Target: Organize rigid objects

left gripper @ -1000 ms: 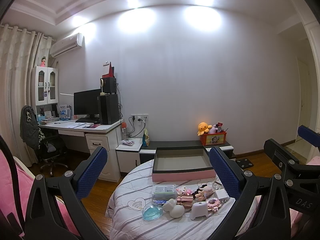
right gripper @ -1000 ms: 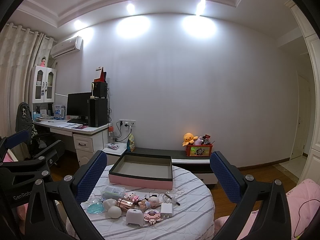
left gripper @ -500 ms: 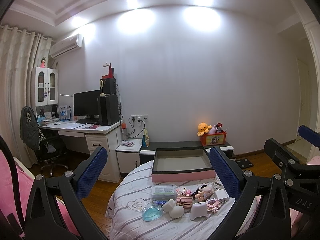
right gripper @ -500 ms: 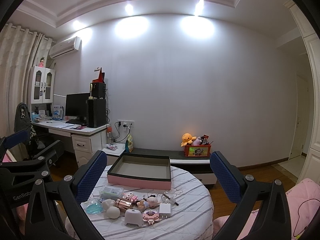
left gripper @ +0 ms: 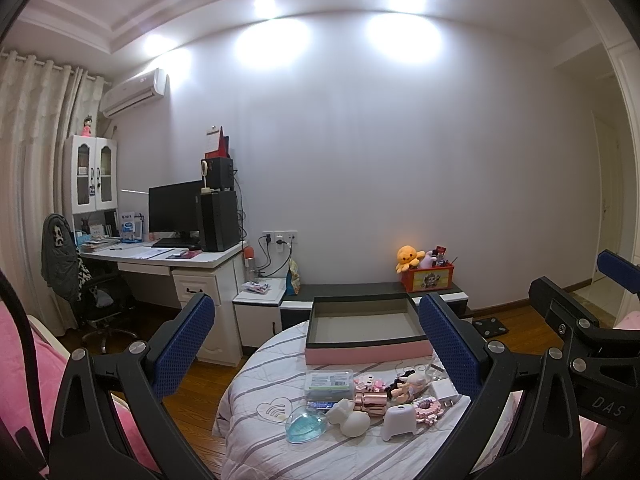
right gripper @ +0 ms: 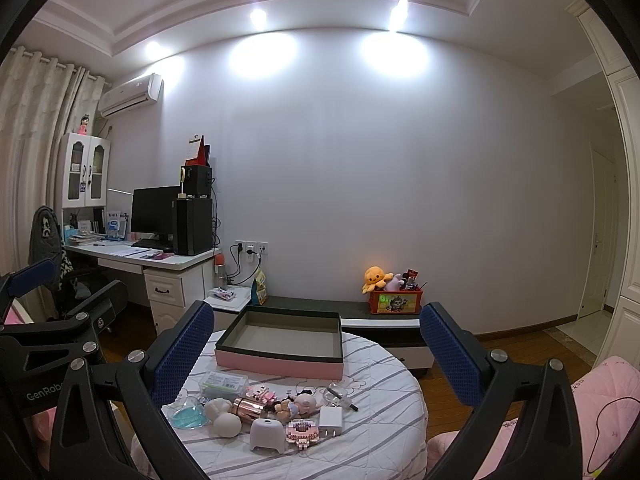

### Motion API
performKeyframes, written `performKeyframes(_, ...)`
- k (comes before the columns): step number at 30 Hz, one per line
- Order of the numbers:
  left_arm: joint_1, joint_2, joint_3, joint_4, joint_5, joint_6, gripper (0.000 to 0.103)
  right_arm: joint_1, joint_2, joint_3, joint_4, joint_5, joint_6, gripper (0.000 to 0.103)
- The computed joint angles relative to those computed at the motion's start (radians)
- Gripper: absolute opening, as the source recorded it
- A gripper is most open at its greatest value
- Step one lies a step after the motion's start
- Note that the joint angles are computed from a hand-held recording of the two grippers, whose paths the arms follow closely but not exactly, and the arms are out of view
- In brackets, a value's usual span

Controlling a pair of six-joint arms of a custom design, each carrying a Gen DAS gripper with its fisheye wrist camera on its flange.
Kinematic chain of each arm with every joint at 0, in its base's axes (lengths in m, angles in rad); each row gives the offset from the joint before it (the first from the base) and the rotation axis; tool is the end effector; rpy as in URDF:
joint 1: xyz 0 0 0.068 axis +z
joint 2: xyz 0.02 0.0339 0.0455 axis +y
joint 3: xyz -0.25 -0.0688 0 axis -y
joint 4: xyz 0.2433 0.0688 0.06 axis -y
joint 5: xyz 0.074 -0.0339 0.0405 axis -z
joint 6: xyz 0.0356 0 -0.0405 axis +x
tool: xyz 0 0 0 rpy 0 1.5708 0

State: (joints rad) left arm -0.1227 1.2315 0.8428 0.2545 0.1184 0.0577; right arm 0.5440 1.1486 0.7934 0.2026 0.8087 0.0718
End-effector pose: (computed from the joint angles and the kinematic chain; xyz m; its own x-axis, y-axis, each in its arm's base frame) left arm 0.2903 -0.0400 0.2979 -0.1189 0.0724 -0.9903 0.2450 0.9686 0.0414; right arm 0.2392 0.1146 0.2982 -0.1115 -0.0095 -0.9937 0.2631 0.9640 -0.0388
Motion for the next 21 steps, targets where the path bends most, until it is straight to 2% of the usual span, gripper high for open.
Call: performKeyframes(21,0.007,-0.014,0.003,-0.012,0.007,0.000,0.103,0.001,0.001,0.002,-0.001,0.000,-0.001,0.103)
